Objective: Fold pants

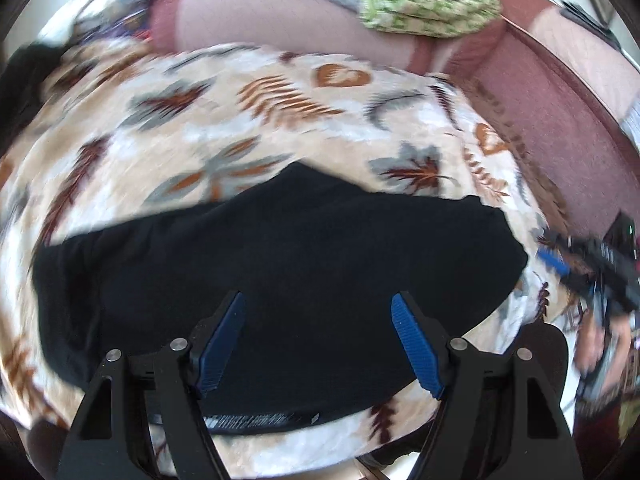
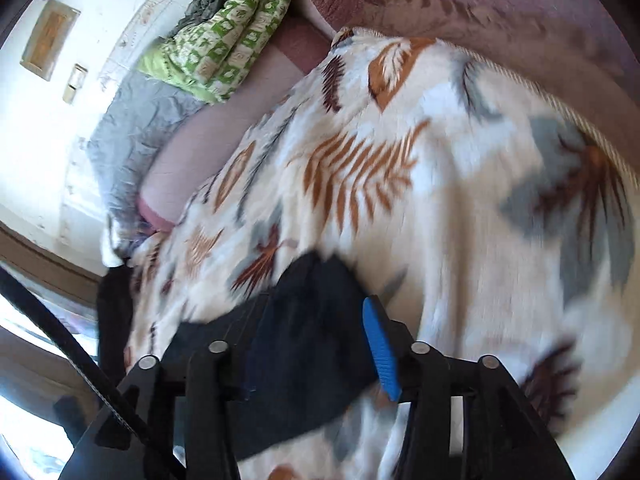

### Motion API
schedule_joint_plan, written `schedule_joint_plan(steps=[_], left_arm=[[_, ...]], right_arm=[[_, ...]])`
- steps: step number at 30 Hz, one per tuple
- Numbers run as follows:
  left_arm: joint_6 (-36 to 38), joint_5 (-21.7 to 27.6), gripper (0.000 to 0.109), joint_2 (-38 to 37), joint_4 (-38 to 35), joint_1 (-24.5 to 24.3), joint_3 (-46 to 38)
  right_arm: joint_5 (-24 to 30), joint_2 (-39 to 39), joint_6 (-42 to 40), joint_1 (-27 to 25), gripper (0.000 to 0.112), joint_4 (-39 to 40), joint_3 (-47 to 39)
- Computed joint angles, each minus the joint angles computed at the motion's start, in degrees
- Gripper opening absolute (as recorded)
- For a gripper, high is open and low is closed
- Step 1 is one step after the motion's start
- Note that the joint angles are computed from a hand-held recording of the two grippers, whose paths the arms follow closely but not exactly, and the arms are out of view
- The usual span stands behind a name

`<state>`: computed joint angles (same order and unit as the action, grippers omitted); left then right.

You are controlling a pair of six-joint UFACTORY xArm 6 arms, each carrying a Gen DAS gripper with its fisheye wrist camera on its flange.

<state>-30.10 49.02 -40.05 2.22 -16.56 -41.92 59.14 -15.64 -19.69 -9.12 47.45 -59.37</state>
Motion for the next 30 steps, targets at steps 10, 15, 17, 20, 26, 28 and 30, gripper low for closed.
schedule_joint_plan(steps=[10,15,17,20,26,28,30], left_arm=[[12.1,-1.3,0.075,26.2,-6.3,-5.4,-22.3],[16.6,1.7,0.075,40.6,-7.6,-8.5,-36.3],[18.2,3.8,0.075,47.1,-8.4,-9.2,-42.9],[20.5,7.0,0.075,55.1,-8.7,-9.8,-51.5],[26.2,12.0,0.075,66.5,-9.8,-9.8,-64.8],[28.3,13.7,0.075,69.0,-10.9,-9.8,-68.0],[30.9,15.9,0.074,70.8,-11.9,-9.9,-70.3]], right_arm=[[-6.5,-10.3,7.1,7.6,0.063,-4.3,14.0],[-9.7,-8.4,6.6,9.4,0.068,-3.1,14.7],[-11.2,-8.4,5.7,9.8,0.068,-2.3,15.1],[-13.5,-8.6,3.0,9.9,0.069,1.1,16.2],[-17.3,-6.9,-1.1,11.3,0.07,6.3,16.2],[-18.6,-6.4,-1.8,11.9,0.07,6.9,16.1],[-19.8,-5.8,-1.6,12.6,0.07,6.7,15.8]])
